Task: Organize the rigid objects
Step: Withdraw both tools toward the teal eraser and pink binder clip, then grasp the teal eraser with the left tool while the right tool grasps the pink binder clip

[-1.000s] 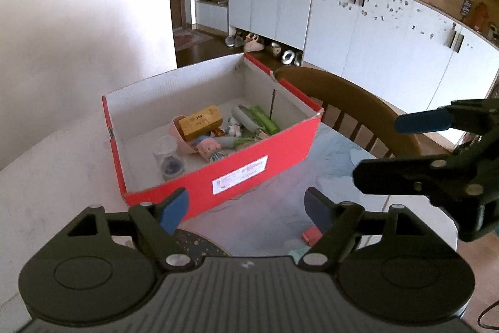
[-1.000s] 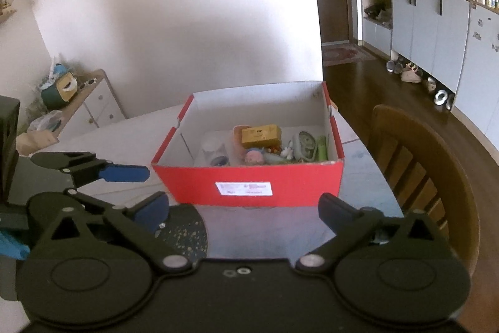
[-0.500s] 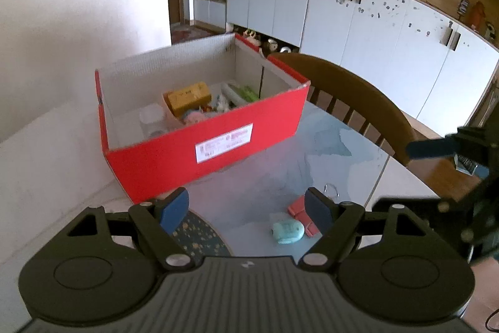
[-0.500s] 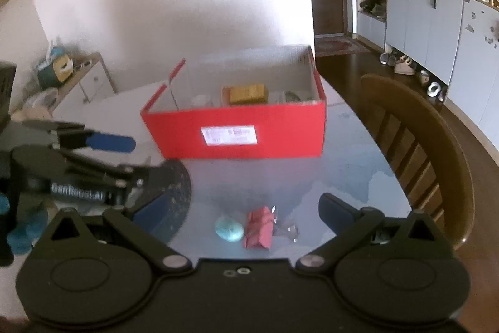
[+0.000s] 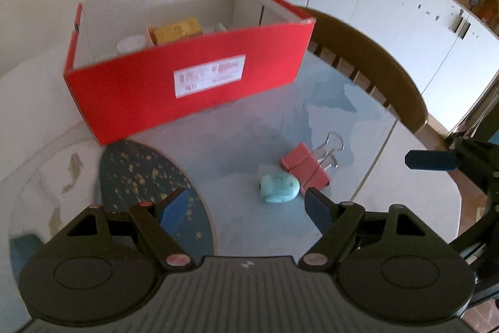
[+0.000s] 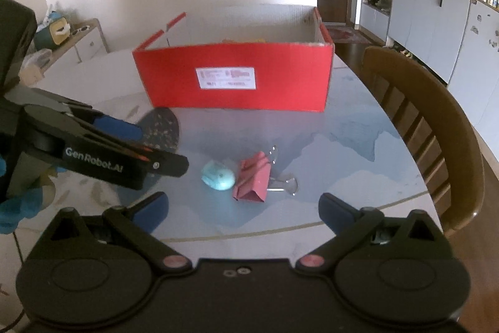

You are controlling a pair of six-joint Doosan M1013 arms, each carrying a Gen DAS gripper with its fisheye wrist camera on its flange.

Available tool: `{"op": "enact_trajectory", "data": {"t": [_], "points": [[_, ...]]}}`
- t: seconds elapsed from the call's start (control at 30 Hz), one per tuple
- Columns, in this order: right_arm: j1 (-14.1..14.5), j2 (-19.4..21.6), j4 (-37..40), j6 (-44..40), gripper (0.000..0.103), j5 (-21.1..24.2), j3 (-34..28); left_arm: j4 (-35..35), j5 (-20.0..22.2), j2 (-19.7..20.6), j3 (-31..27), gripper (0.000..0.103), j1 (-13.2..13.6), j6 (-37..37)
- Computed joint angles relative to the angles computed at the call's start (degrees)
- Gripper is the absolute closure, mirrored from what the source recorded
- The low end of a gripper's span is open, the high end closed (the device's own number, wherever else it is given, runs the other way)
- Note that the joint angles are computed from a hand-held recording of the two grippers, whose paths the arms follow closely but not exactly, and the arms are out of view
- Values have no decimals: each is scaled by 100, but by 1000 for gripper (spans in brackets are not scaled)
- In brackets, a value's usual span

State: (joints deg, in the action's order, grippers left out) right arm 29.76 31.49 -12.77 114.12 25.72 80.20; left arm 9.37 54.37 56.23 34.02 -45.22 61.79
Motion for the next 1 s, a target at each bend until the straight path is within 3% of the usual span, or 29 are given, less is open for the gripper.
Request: {"op": "enact_trajectory", "data": {"t": [0.33,0.57,1.0], "points": [[-34,182,19,-300,5,-60,-42,-125,422,446,-636,22,-38,13],[-83,287,209,-690,15,-36,-100,58,772,759,-1133,22,-48,-176],[-105,472,279,-1234,32,-7,-290,169,693,862,-1305,25,-48,-248]]}}
